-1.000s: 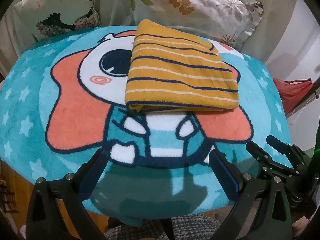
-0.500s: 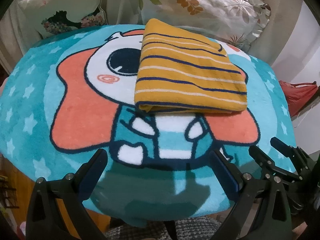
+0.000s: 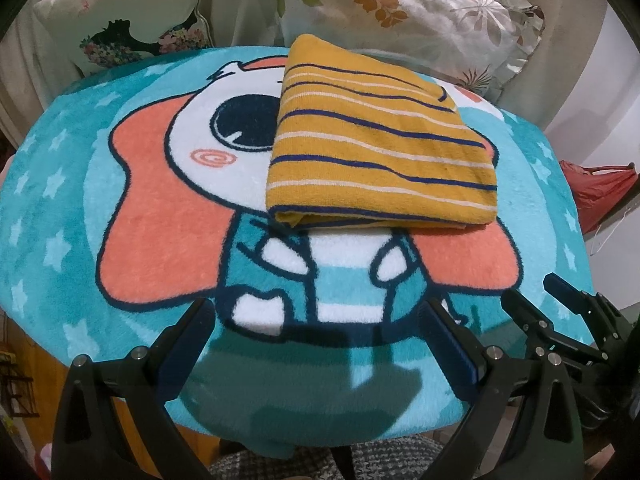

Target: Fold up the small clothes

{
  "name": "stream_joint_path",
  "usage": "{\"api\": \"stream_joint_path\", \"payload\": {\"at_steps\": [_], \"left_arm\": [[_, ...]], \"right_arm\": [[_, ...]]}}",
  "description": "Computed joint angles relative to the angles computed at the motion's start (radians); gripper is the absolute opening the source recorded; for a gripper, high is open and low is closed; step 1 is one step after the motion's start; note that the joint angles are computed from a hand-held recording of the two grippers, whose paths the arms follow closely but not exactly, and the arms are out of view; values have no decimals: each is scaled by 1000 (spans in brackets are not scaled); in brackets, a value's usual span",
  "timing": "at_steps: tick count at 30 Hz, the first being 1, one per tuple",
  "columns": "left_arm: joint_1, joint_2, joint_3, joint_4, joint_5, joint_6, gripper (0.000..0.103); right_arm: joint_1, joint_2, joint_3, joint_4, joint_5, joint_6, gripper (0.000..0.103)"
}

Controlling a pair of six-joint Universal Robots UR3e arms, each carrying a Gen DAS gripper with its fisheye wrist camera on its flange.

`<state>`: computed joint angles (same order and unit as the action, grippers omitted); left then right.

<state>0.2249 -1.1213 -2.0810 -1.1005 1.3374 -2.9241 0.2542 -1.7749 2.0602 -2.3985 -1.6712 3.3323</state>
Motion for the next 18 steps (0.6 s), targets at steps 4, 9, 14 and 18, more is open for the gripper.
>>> {"api": "stream_joint_path", "payload": {"at_steps": [4, 9, 14, 18], "left_arm": [[0, -6, 1, 7, 1, -1, 101], [2, -15, 6, 5, -1, 1, 101], [6, -39, 12, 8, -5, -1, 101], [1, -65, 20, 11, -9, -6, 101]], "right_arm": [[-1, 2, 0, -8, 2, 1, 75], [2, 9, -3, -10, 3, 7, 75], [-3, 18, -7, -15, 11, 4, 75], [-4, 27, -10, -22, 14, -1, 75]]}}
